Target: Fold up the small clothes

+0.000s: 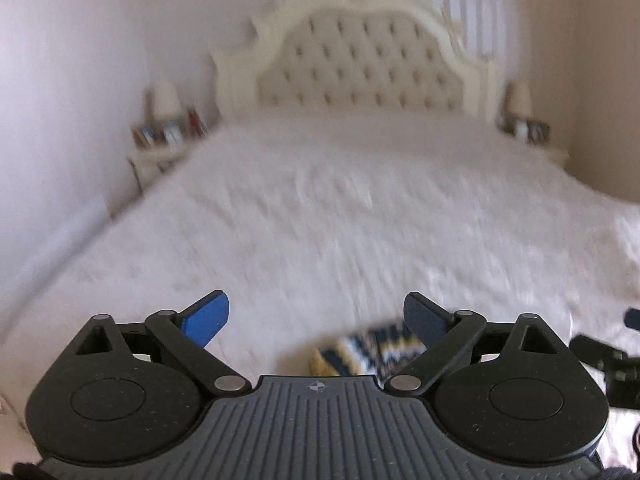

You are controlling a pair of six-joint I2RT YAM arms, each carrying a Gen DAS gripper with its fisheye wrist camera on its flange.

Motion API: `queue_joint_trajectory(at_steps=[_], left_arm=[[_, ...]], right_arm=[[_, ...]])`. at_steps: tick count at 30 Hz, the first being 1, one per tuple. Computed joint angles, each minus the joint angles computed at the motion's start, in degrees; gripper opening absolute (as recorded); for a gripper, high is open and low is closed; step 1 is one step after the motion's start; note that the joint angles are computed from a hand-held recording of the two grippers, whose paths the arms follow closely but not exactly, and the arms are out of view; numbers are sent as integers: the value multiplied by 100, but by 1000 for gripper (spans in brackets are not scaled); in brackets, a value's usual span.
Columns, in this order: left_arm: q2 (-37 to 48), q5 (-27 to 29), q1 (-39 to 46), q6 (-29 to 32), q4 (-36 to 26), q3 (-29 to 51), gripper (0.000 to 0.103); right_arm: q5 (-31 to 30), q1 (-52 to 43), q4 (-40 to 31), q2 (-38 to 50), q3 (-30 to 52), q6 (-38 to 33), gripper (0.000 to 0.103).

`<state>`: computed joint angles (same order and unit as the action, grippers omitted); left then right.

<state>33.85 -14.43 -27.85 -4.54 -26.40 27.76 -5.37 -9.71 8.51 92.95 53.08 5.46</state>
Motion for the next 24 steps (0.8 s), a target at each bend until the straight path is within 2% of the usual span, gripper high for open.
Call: queue_joint_trajectory(at_steps=[2, 5, 7, 8, 12, 16, 22, 24], left_arm=[[-121, -757, -666, -335, -383, 217, 95], [169, -1479, -1404, -924, -1132, 620, 95], [274, -1363, -1467, -1121, -1478, 740, 95], [296, -1146, -1415, -1192, -1620, 772, 95], [396, -377, -1042, -1381, -2121, 769, 94], [543, 113, -791, -1471, -2469, 613, 94], [320, 12, -1317, -1996, -3012, 230, 93], [167, -114, -1604, -2249, -3255, 155, 93]], right_arm=[[364, 147, 101, -321, -193, -14, 103], [1254, 510, -224, -695, -264, 28, 103], [1756, 740, -881, -766, -26, 186, 103], [1797, 774, -1191, -770, 77, 262, 103], [1136, 655, -2050, -806, 352, 534, 102], [1000, 626, -2593, -827, 449, 726, 102], [920, 625, -3051, -728, 433, 925, 102], [893, 663, -3222, -977, 227, 1043, 102]])
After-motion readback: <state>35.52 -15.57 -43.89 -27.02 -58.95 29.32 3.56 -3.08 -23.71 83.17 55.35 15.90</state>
